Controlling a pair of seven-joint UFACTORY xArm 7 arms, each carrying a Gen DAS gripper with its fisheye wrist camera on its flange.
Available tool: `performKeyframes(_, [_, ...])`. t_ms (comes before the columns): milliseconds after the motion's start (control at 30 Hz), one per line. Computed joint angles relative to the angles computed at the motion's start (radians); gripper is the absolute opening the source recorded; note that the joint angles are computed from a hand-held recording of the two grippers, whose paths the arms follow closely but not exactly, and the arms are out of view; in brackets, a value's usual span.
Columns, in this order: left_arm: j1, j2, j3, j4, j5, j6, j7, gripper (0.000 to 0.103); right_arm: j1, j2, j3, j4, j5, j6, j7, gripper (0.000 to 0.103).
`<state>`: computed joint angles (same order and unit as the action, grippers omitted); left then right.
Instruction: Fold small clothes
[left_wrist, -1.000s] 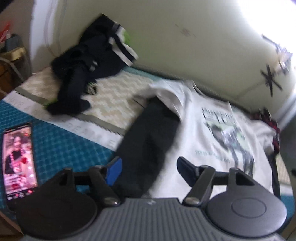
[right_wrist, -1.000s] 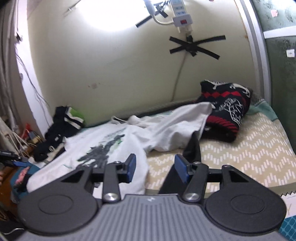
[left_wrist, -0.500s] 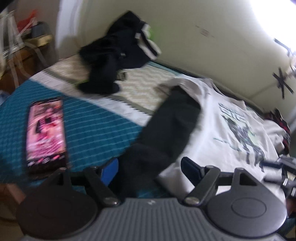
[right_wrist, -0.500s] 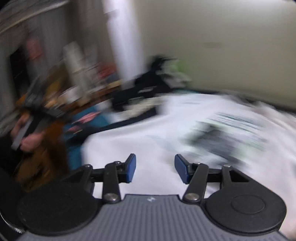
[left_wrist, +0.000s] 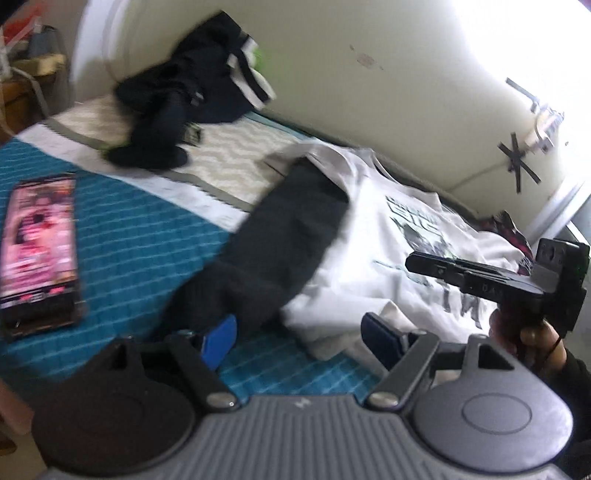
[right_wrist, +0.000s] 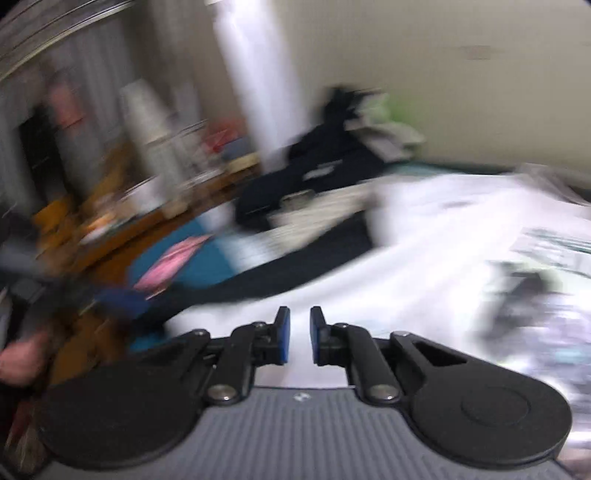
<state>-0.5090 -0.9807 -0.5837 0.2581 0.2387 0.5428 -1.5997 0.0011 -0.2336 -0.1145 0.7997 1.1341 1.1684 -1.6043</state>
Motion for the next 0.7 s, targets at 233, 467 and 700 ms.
performKeyframes(233, [0.099, 0.164, 0.009, 0.017, 0.037, -0.152, 0.03, 0.087, -0.081, -0.044, -0.122, 0.02, -0.129, 0.351, -0.132, 0.053])
performKeyframes(467, [0.054, 0.184, 0.053, 0.044, 0.011, -0.137, 0.081, 0.013, -0.105, -0.12, -0.009, -0.087, -0.29, 0.274, -0.241, 0.006])
performKeyframes(700, [-0.131, -0.042, 0.003, 0.141, -0.073, 0.346, 0.154, 0.024, -0.104, 0.122, -0.074, 0.206, -0.42, 0.736, -0.237, 0.01])
